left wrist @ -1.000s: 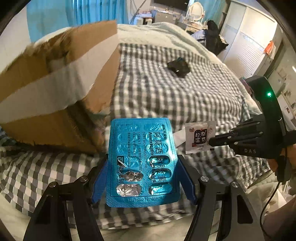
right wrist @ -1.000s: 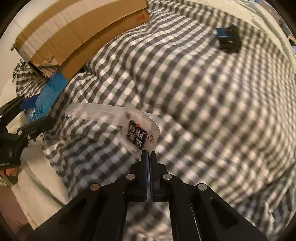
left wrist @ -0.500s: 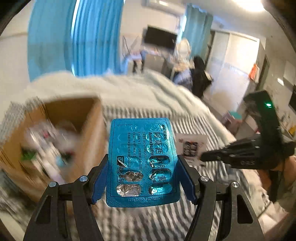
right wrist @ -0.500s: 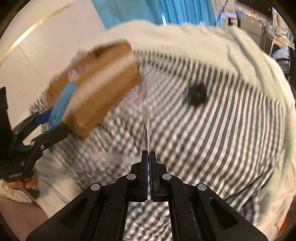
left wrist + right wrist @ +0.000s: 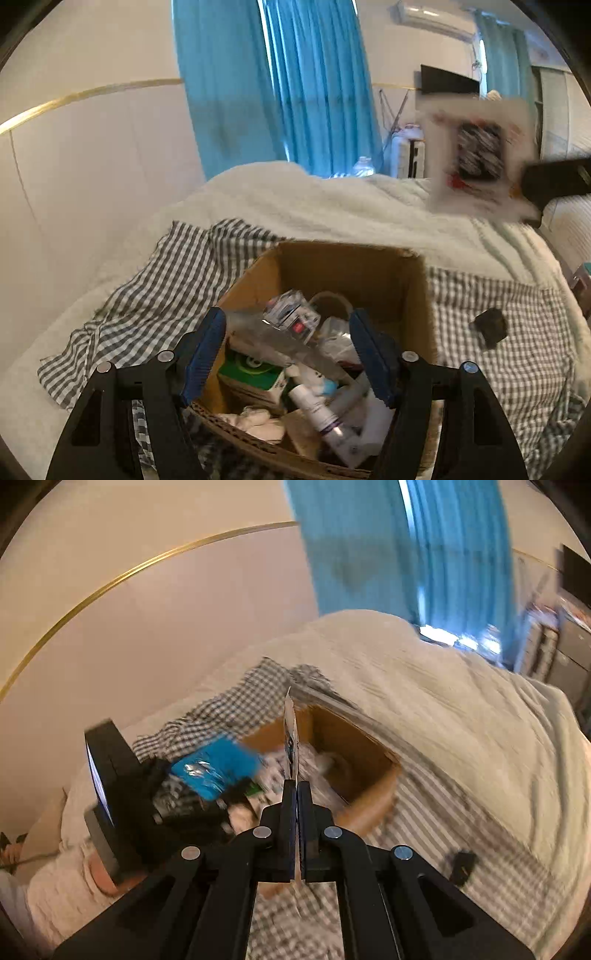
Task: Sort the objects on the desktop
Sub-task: 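Carry the blister pack and sachet into the cardboard box and release both, then grasp the thin white strip with the left gripper while the right grasps the black cap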
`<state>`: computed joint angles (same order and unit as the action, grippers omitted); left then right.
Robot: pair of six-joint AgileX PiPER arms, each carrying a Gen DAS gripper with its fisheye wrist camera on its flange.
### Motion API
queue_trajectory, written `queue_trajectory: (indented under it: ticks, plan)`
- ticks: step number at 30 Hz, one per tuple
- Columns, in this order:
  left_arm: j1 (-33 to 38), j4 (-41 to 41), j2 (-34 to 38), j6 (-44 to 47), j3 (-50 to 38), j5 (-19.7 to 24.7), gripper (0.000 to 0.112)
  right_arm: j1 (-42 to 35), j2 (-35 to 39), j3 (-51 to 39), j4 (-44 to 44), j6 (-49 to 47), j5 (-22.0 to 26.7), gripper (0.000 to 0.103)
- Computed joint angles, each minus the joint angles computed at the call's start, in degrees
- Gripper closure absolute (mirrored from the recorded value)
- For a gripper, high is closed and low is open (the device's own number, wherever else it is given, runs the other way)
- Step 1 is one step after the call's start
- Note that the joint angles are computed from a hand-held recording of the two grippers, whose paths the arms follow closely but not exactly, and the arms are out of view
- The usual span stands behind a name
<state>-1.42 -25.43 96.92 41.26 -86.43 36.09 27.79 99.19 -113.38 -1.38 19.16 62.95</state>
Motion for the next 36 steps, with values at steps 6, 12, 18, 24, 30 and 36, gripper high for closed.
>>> queue_trajectory:
  ticks: [6, 12, 18, 24, 30, 36]
  plan:
    - [1.3, 2.4, -0.2, -2.1, 3.3, -3.6, 0.013, -1.2, 3.9, -1.1, 0.1, 3.8, -0.7, 0.043]
    - [5.2, -14.9, -5.2, 14.7, 6.7, 6.5, 0.013, -3.4, -12.9, 20.0, -5.8, 10.6, -1.8, 0.043]
    - [-0.4, -22.7, -15.4, 30.4, 19.6, 17.9, 0.013, -7.1, -32.3, 43.5, -6.0, 19.6, -2.2, 0.042]
    - [-15.6, -14.9, -16.7, 30.8, 33.9, 8.8, 0.013, -9.6, -39.2, 53.6, -7.8, 17.9, 0.1, 0.042]
    - [-22.5, -11.1, -7.2, 31.9, 39.3, -8.0, 0.017, -20.1, -38.8, 60.9, -3.3, 8.3, -9.5, 0.042]
    - [-26.4, 4.1, 2.7, 19.9, 36.1, -11.8, 0.075, -30.2, -29.4, 64.5, 5.0, -7.5, -19.8, 0.042]
